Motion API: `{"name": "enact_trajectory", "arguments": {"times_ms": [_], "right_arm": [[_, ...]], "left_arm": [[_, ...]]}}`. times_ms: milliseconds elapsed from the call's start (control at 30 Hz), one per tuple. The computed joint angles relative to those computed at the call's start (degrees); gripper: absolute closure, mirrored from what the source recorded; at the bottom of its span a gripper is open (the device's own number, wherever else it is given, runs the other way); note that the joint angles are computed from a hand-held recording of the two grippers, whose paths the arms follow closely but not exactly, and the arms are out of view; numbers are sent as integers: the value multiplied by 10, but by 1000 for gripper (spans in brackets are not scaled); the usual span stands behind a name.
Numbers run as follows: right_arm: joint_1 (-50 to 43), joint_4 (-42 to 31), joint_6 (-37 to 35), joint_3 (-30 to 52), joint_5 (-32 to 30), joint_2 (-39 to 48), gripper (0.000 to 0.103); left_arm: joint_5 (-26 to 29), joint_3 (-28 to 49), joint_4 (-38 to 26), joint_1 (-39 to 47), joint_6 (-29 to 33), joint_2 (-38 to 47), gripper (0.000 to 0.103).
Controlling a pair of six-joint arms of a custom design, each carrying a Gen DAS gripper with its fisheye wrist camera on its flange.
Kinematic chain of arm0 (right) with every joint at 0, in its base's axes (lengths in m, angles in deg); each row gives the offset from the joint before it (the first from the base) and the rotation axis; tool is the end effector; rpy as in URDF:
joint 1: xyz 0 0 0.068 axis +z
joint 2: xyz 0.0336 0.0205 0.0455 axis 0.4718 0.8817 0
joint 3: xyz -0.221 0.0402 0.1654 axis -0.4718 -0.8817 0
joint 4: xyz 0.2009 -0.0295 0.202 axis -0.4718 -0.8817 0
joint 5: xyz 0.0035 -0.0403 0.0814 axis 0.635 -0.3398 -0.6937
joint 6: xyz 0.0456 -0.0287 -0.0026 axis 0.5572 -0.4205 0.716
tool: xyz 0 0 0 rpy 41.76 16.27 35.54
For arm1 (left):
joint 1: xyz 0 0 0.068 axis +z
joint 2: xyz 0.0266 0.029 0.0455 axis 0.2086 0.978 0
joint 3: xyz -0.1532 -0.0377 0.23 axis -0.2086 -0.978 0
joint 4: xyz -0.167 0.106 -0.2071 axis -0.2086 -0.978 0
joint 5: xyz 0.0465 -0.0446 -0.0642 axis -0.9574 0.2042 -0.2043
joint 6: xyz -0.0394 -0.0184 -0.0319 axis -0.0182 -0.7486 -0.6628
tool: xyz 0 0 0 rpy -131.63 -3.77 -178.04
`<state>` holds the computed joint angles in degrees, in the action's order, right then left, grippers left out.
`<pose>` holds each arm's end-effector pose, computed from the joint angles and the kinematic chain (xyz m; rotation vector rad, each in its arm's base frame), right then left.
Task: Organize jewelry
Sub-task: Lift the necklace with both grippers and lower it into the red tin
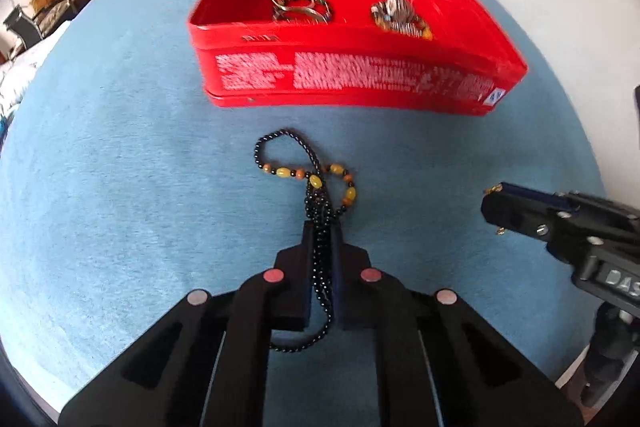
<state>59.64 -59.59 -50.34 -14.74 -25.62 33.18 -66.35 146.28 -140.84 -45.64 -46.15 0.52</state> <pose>0.2163 0.1464 0.2681 -0.6311 2.6418 0.6775 0.1065 -0.1467 0.3085 -0.2873 2.6975 -0.1425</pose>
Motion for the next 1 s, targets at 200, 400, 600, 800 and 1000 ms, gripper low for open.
{"name": "enact_trajectory", "arguments": {"times_ms": [200, 400, 600, 800, 1000], "right_arm": [[7, 0, 4, 4, 1, -8, 84], [13, -11, 5, 13, 7, -21, 84], [11, -15, 4, 16, 5, -25, 84], [14, -30, 2, 34, 14, -32, 84], [15, -62, -6, 86, 39, -34, 84]], "left_arm": [[-65, 40, -66, -60, -61, -44, 97], [-122, 82, -100, -108, -109, -42, 97], [-181, 128, -123, -135, -121, -27, 97], [-213, 173, -144, -147, -120, -8, 97], [-229, 214, -142, -123, -82, 9, 97]]}}
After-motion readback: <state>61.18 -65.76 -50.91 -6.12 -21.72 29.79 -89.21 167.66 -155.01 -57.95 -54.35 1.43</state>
